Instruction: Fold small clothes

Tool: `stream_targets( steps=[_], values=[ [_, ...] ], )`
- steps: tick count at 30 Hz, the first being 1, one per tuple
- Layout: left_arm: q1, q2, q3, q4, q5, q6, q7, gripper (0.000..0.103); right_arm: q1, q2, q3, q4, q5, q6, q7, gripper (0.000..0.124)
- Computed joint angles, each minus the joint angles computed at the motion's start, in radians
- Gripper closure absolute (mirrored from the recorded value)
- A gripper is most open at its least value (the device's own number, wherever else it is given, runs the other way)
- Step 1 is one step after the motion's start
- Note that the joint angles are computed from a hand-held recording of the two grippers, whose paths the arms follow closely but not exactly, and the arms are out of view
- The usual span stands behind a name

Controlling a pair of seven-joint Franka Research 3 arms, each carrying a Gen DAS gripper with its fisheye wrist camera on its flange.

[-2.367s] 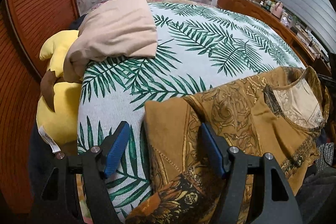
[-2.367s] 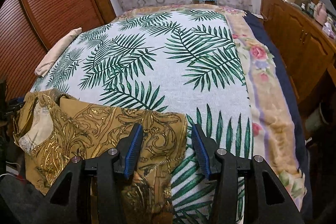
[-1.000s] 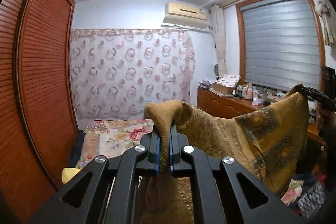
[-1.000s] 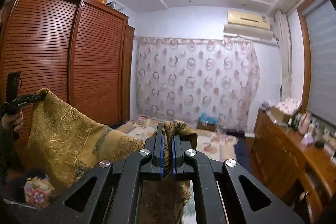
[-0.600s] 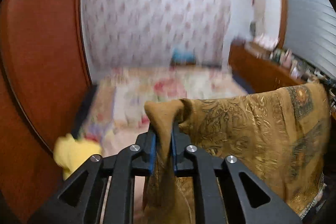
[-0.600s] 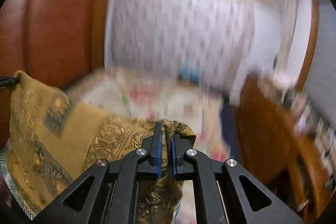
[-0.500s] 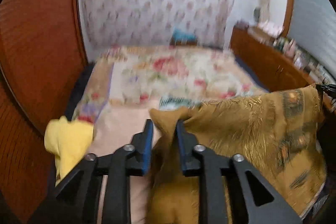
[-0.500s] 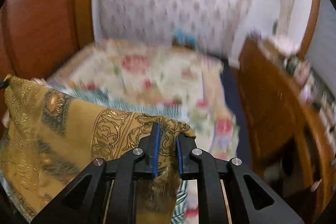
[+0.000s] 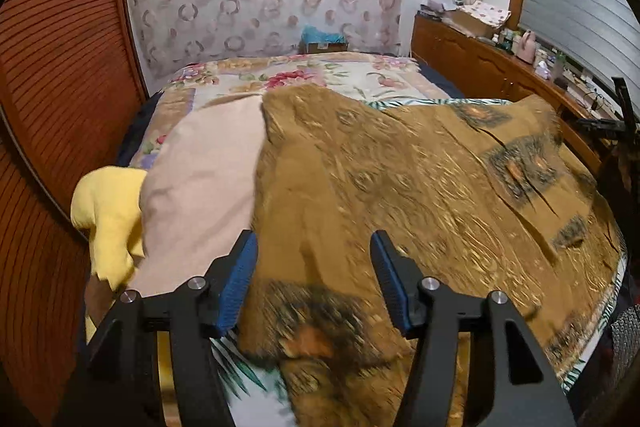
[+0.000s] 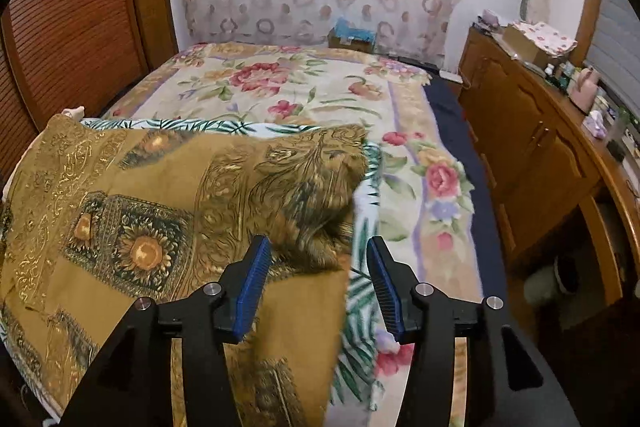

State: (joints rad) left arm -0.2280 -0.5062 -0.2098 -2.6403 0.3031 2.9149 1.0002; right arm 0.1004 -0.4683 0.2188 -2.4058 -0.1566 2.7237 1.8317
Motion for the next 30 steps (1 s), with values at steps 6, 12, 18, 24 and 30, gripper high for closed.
stream_targets(
  steps=[6,12,18,24,30],
  values=[
    [-0.027,-0.03,-0.021,-0.059,-0.01,0.035,-0.058,0.044,0.064,-0.136,-0.025,-0.127,0.086,0.038,-0.006,0.068],
    [-0.035,-0.029,-0.065,-0.067,0.012,0.006,-0.104,0.044,0.137,-0.26,-0.035,-0.25,0.187,-0.007,-0.072,0.068],
    [-0.048,0.011,-0.066,-0.07,0.026,0.007,-0.136,0.044,0.144,-0.336,-0.017,-0.335,0.243,-0.03,-0.076,0.068],
    [-0.028,0.034,-0.098,-0.057,0.074,-0.013,-0.16,0.038,0.13,-0.391,-0.011,-0.393,0.266,-0.01,-0.046,0.068],
    [-0.045,0.037,-0.085,-0.056,0.086,-0.019,-0.164,0.034,0.163,-0.534,-0.023,-0.465,0.279,-0.08,-0.056,0.068]
  ],
)
